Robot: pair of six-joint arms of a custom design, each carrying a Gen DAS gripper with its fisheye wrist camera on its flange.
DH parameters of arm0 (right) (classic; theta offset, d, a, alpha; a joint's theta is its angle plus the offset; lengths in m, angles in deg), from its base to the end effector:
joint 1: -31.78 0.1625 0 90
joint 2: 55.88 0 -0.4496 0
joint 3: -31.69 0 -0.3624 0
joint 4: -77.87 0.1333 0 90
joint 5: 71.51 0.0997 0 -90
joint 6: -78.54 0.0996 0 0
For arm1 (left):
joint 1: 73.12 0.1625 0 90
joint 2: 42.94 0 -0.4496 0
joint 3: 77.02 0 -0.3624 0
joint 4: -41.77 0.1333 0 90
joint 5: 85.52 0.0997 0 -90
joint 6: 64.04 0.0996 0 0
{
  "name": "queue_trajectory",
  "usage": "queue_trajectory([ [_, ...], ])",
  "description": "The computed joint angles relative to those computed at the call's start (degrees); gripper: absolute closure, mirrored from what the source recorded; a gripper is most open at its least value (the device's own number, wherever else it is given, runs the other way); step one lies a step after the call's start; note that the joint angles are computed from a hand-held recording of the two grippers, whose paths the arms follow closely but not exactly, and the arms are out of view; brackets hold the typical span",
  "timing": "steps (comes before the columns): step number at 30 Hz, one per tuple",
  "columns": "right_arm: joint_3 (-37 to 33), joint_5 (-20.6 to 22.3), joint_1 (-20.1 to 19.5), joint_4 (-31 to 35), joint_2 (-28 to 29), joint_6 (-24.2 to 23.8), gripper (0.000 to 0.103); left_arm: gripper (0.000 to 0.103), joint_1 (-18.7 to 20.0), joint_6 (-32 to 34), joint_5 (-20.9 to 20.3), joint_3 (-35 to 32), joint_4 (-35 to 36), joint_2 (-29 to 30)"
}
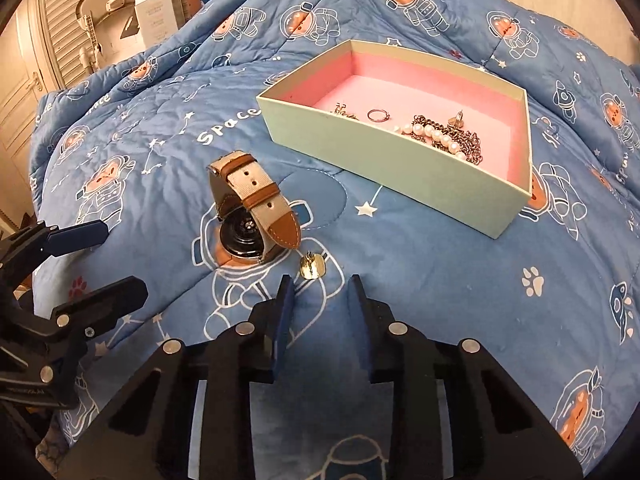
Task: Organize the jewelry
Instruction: 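Grasp the small gold charm beside the watch with the right tool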
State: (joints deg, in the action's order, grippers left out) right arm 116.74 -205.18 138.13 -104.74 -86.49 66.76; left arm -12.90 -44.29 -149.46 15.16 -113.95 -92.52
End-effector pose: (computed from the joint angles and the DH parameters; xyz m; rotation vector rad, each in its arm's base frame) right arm 0.2648 -0.6733 0.1016 0.2480 -2.2928 0.8262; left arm -0.1866 -0.6826 0.2163 1.0014 2.4717 -0.5967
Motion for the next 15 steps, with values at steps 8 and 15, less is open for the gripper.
queue_trajectory([
  [8,-2.29,0.39,-0.29,1.99,0.88,0.07,0.09,0.028,-0.06,-0.01,0.28,-1.49,1.01,0.91],
  [15,-1.22,1.26,-0.47,0.29,0.49,-0.06,0.09,0.041,-0.22,-0.04,-0.1,-4.45,3.03,2.69],
])
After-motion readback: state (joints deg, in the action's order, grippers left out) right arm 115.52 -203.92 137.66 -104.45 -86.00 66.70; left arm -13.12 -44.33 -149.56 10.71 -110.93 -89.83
